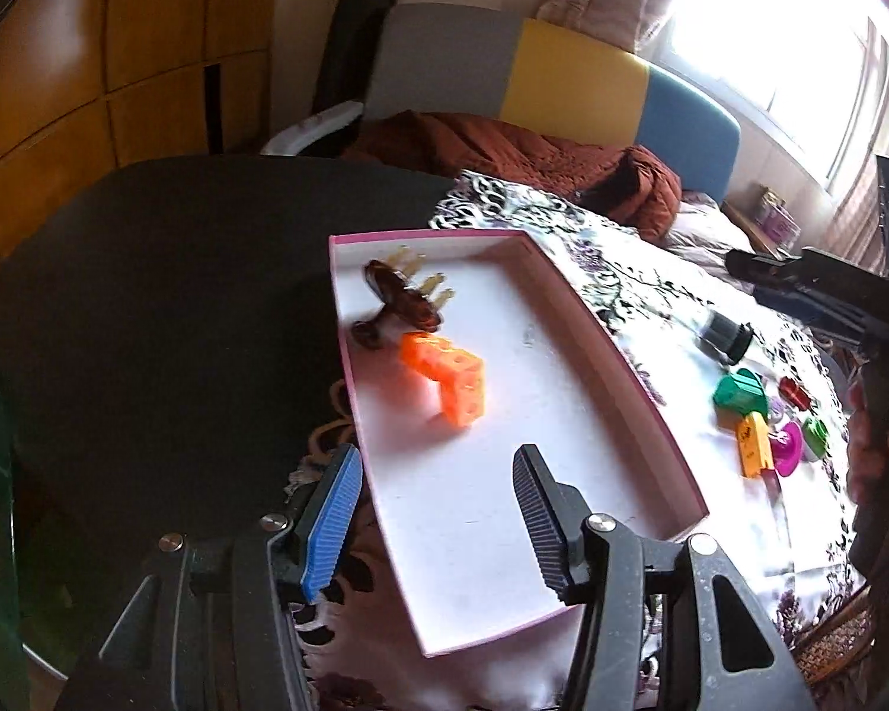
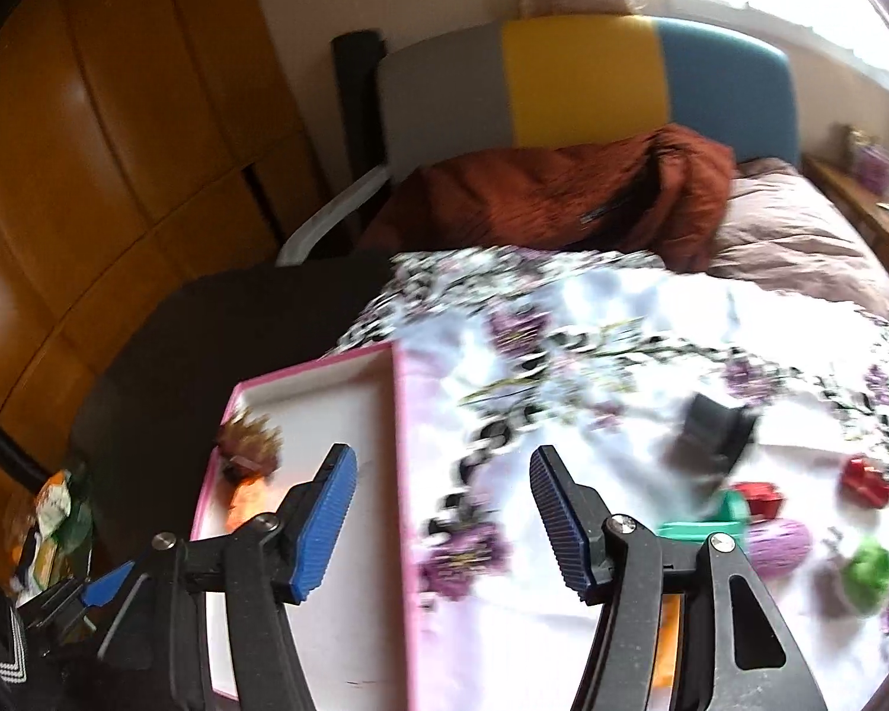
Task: Organize rigid objects
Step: 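Grasp the yellow piece with the left gripper while the right gripper returns to the toys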
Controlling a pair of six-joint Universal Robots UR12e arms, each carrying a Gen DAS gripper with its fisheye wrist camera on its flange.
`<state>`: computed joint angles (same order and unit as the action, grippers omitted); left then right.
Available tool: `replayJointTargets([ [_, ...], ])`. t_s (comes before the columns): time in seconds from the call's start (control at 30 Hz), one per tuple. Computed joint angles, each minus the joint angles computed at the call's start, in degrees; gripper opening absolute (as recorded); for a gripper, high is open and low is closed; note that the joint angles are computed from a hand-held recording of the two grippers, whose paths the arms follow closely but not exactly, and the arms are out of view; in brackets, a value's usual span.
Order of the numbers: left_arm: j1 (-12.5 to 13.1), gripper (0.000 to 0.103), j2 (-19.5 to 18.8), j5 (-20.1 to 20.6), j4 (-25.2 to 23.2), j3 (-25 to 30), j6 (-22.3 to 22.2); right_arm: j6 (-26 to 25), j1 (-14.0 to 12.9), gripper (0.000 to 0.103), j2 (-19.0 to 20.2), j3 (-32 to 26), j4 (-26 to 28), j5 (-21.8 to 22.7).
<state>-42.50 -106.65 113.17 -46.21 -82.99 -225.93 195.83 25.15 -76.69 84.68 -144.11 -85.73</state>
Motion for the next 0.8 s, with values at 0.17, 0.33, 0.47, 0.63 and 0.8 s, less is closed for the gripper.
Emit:
replayJointTargets([
  [0.17,-0.27,0.054,-1.47,-2.85,1.50,2.04,3.78,2.65,-3.28,0.069,-3.34,3.53,-3.55,-4.46],
  [0.33,-0.76,0.054,-3.83,-5.03,0.80,5.72,8.21,6.80,-6.89,0.075,-6.07,6.76,-4.24,-10.97],
  [0.47,-1.24,0.054,-6.26,-8.33,0.44,9.35,12.52,10.99,-9.41,0.075,-7.31,9.49,-3.71,-15.61],
  [0.63,-1.73,0.054,-10.21,-13.56,-1.45,15.12,16.80,16.60,-12.01,0.075,-9.01,14.15,-4.50,-16.15],
  [0.8,-2.23,0.054,-14.68,-18.46,-3.31,21.26,19.85,23.69,-14.50,0.075,-10.16,16.02,-5.40,-11.58],
])
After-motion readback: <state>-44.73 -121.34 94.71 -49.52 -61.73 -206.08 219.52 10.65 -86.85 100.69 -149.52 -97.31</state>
